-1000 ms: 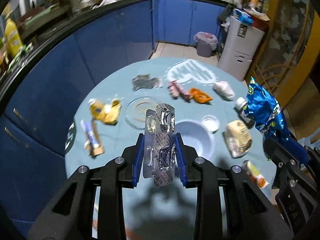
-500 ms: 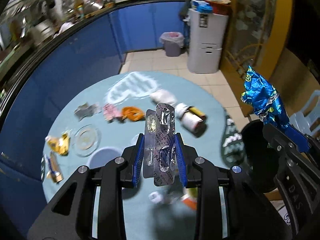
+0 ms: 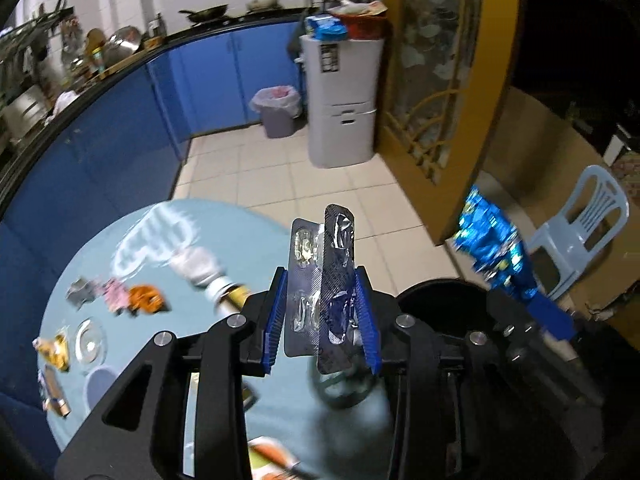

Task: Collect trash
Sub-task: 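Carry the blue wrapper and blister pack over the black trash bin with both tools, then open both tools to drop the wrapper and blister pack into the bin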

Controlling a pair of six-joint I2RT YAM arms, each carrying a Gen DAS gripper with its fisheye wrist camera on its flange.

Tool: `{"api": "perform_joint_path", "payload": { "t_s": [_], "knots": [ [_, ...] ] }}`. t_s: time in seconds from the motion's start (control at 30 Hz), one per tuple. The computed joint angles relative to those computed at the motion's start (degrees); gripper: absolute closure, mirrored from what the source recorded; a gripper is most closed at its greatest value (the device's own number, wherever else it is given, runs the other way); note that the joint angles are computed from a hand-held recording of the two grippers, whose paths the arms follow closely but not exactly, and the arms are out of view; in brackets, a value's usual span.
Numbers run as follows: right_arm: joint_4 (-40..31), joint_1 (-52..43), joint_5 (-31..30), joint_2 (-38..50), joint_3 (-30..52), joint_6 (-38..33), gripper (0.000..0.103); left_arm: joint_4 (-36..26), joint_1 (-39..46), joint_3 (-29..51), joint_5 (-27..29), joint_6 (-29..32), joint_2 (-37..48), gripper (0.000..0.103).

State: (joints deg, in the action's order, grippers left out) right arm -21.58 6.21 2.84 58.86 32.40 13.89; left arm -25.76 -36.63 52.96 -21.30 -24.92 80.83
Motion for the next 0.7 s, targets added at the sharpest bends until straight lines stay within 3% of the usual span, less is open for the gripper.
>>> {"api": "perform_joint_path", "payload": {
  "t_s": [0.3,0.33,0.37,0.4,0.5,0.7],
  "knots": [
    [1.97,-8.05,-0.49,1.62,-0.41,-3.15,0.075,2.97,-4.87,6.59,0.10,-0.22,7.60,0.063],
    [2.15,-8.79,-0.42,1.32,-0.65,-3.56,0.075,2.79,-5.69,7.41,-0.58,-0.31,8.34,0.042],
    [2.30,-9.16,-0.40,1.37,-0.67,-3.66,0.075,2.97,-6.14,7.69,-0.72,-0.46,8.46,0.012],
    [2.59,-9.84,-0.71,1.72,-0.58,-3.90,0.075,3.90,-6.25,7.02,-0.82,-0.64,7.81,0.002],
    [3.18,-12.03,-2.19,2.38,-0.71,-4.55,0.075,7.39,-7.94,4.92,-4.53,-0.23,5.56,0.003],
    [4.47,-12.84,-3.76,4.78,-0.31,-4.87,0.073,5.83,-7.79,5.33,-5.44,-0.69,5.54,0.003]
  ]
}}
